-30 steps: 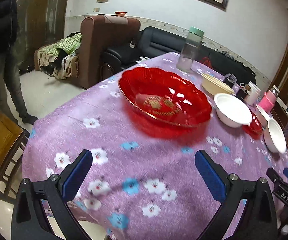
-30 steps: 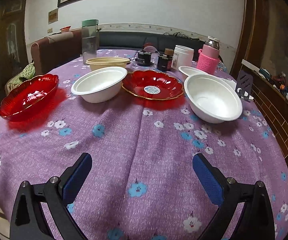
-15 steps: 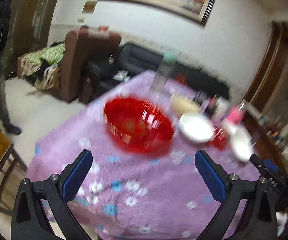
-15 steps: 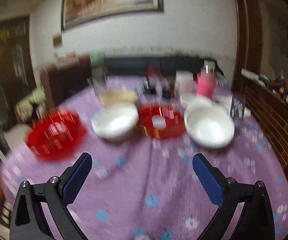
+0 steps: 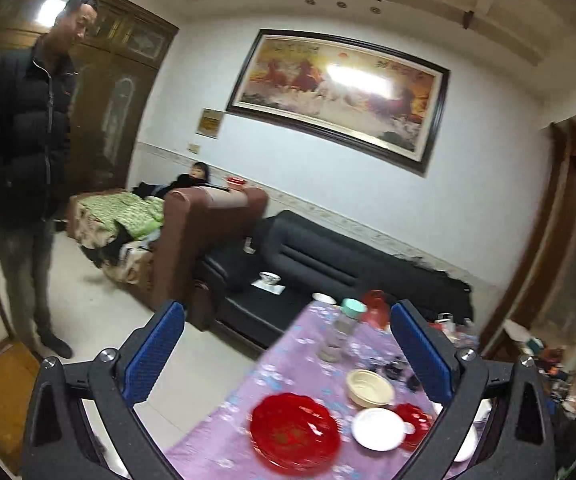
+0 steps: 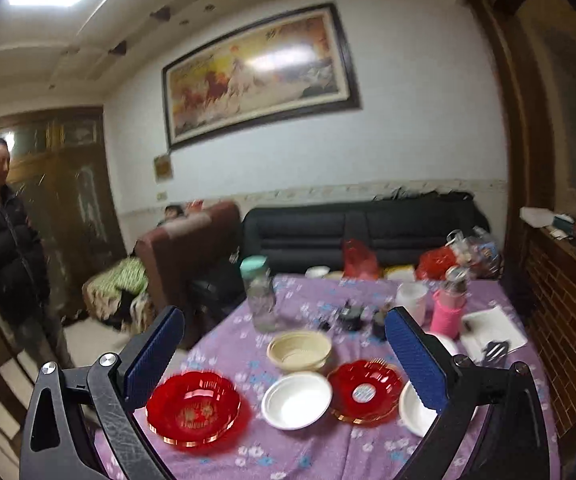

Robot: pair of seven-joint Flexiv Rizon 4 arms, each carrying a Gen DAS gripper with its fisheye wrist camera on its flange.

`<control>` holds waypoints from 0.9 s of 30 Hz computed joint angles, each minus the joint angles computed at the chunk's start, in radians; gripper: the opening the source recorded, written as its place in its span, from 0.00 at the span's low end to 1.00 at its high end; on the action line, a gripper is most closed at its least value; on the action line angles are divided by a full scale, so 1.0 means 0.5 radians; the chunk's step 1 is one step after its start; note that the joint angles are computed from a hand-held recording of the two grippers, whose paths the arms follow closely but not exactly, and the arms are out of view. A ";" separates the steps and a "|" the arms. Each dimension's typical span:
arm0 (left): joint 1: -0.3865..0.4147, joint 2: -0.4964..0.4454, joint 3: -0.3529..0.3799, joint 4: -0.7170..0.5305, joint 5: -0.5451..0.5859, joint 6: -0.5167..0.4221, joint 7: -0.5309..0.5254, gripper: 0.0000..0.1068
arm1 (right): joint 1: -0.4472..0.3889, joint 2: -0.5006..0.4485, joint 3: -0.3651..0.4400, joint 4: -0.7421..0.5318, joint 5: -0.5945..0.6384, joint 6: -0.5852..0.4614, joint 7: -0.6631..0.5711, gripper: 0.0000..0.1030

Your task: Organize plates and bowls

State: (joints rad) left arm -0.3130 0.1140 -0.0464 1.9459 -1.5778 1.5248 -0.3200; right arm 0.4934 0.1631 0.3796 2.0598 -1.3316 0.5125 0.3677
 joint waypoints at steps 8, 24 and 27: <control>0.167 -0.485 0.000 0.063 0.449 -0.235 -0.305 0.96 | -0.136 -0.546 -0.327 0.124 -0.009 1.126 0.365 0.93; 0.436 -1.323 -0.202 -0.366 1.596 -0.537 -1.217 0.96 | 0.027 -1.353 -0.684 -0.377 0.568 1.627 -0.077 0.73; 0.452 -1.392 -0.209 -0.465 1.773 -0.618 -1.326 0.85 | 0.038 -1.417 -0.677 -0.442 0.751 1.624 -0.241 0.64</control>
